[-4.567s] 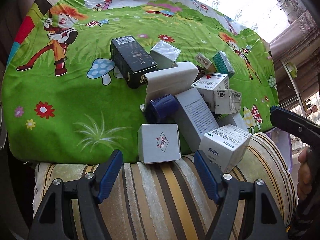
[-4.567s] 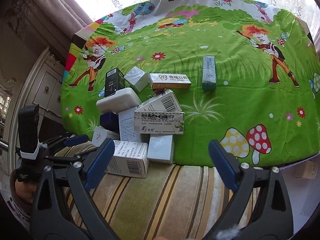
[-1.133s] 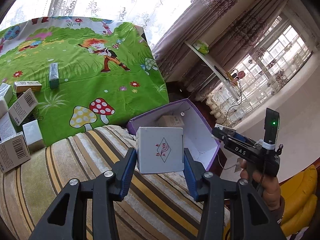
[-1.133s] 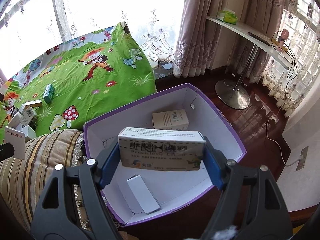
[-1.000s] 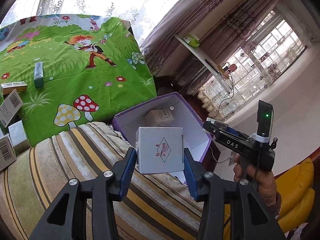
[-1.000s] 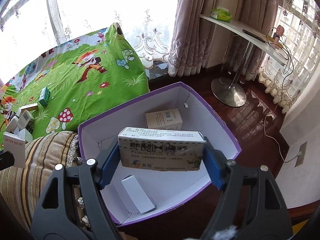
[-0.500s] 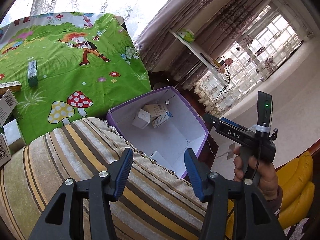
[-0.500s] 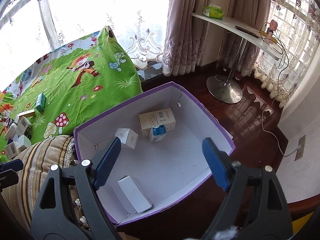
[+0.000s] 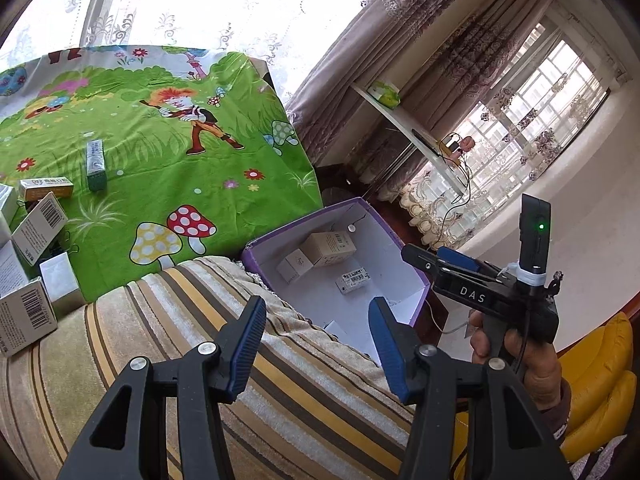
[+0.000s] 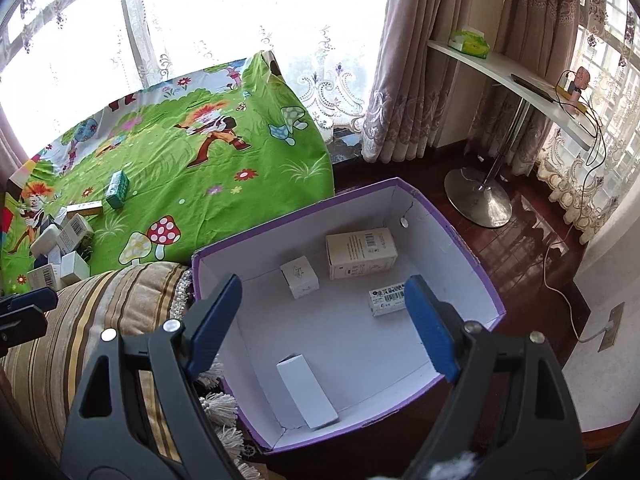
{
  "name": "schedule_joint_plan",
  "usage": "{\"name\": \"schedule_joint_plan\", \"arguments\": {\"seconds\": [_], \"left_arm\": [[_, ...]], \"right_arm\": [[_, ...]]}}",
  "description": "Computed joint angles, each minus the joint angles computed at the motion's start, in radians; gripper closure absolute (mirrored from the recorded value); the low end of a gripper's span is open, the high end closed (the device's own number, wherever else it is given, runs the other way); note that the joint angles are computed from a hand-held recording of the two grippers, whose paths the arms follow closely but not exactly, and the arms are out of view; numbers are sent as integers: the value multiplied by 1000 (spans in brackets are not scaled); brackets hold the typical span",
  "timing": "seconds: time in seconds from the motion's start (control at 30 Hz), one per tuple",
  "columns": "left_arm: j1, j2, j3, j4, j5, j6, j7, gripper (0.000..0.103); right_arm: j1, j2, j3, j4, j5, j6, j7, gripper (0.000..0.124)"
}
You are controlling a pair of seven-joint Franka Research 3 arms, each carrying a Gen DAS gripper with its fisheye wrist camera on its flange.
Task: Organize rigid objects
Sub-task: 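Carry both boxes into the purple box and open both tools, then move both open tools back to the remaining boxes on the bed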
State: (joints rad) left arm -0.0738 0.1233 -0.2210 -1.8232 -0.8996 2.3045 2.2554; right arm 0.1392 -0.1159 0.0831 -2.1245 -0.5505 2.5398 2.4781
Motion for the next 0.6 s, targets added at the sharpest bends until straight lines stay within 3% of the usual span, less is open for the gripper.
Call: {"name": "schedule_joint_plan", "arguments": {"seconds": [0.6], "left_arm": [[111, 0, 73, -9, -17, 91, -100, 48]], "right_arm": [[116, 159, -20, 189, 90, -12, -162, 38]]}}
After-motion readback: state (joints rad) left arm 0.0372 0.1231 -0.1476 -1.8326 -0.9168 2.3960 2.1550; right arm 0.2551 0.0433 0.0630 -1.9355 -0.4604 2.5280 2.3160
